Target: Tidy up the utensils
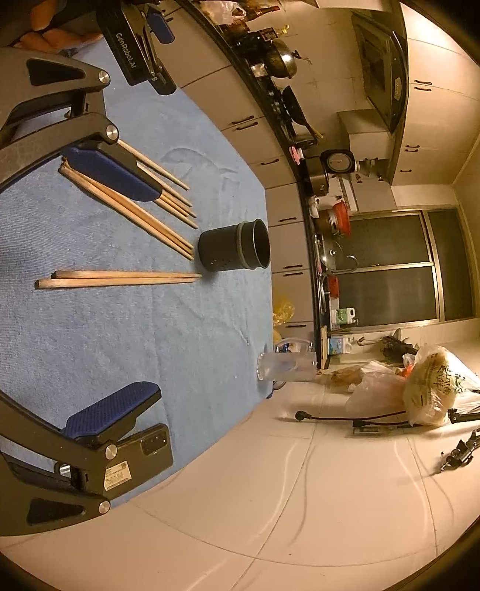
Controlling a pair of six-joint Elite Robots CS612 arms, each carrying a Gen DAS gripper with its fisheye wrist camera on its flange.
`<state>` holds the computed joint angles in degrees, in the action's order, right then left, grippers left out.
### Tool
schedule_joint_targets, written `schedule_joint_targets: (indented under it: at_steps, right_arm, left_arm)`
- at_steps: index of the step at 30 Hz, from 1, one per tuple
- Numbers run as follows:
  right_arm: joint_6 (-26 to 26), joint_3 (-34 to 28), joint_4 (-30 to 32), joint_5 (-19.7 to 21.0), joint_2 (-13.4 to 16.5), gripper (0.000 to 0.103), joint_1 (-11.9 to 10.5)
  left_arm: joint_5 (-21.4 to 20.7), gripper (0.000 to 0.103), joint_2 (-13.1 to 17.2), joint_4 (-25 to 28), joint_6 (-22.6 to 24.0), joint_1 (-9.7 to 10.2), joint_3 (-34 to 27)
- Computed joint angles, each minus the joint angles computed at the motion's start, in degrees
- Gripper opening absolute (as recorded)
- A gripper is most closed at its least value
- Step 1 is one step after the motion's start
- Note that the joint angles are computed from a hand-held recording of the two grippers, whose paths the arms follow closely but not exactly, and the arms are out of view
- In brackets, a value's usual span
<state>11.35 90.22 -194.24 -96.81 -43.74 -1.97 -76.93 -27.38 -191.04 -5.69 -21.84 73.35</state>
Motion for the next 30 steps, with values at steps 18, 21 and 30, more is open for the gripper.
schedule_joint_targets:
  at_steps: [18, 21, 30]
  right_arm:
    - [0.62, -0.76, 1.48, 1.58, 0.20, 0.092, -0.01]
    - [0.32, -1.09, 1.97, 1.96, 0.34, 0.090, 0.06]
    - [0.74, -1.22, 3.37, 2.38, 0.37, 0.084, -0.12]
  left_arm:
    - [0.04, 0.103, 0.52, 1.15, -0.53, 0.33, -1.00]
    - [-0.26, 0.103, 0.67, 1.64, -1.06, 0.43, -1.31]
    - [-1.31, 0.103, 0.80, 1.32, -0.59, 0.41, -1.27]
